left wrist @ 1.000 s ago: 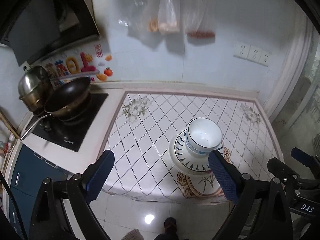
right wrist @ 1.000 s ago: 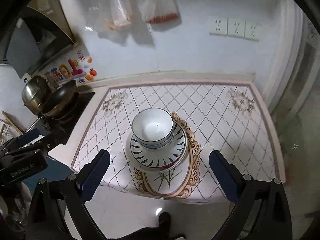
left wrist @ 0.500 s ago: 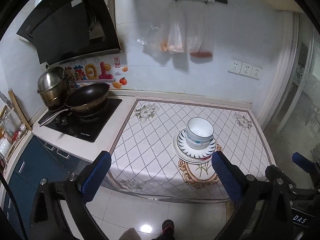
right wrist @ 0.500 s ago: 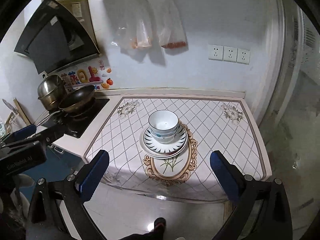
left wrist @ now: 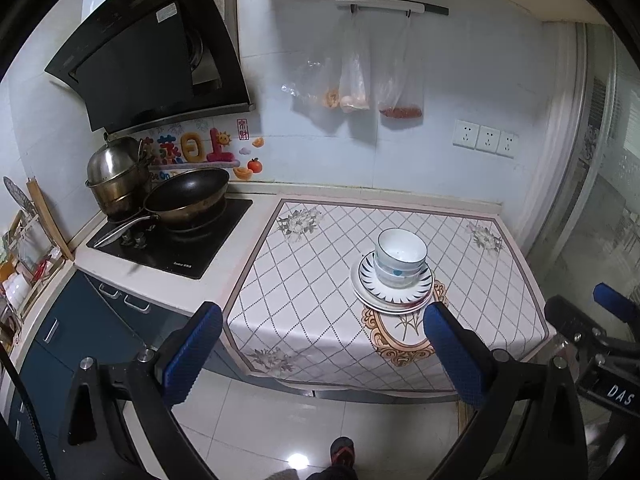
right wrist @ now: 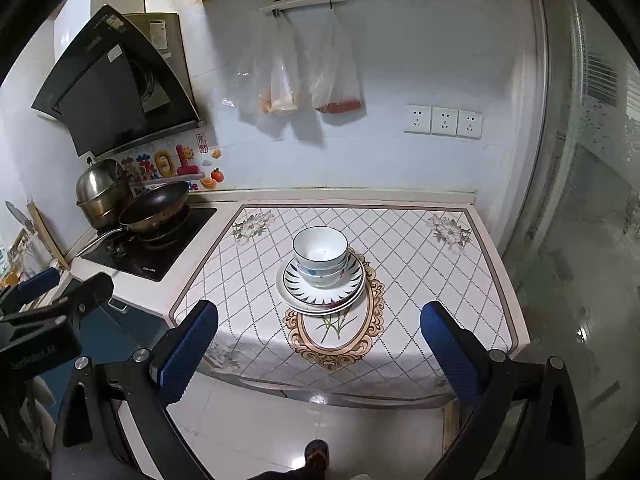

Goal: Organize plates and bowls

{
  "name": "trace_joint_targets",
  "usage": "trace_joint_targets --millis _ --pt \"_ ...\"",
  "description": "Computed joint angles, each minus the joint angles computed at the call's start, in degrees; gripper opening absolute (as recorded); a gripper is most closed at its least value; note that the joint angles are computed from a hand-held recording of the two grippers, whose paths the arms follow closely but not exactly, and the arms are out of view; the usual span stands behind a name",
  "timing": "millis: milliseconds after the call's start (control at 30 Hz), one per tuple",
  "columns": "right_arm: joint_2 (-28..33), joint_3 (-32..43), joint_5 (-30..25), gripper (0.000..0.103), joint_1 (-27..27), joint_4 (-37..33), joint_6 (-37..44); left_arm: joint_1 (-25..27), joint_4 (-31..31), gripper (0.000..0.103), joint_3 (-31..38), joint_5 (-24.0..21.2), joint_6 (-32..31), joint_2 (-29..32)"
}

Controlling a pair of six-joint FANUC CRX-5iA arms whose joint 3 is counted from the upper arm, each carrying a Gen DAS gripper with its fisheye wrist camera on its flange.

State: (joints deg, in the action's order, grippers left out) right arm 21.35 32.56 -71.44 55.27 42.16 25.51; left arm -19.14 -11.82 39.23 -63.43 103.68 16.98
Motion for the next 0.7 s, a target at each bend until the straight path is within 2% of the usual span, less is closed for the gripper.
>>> trace_joint_targets --millis 700 --pt "0.0 0.0 -0.2 0.103 -0.3 -0.5 -0.2 0.2 0.1 0.103 -1.6 0.9 -0.4 -1.0"
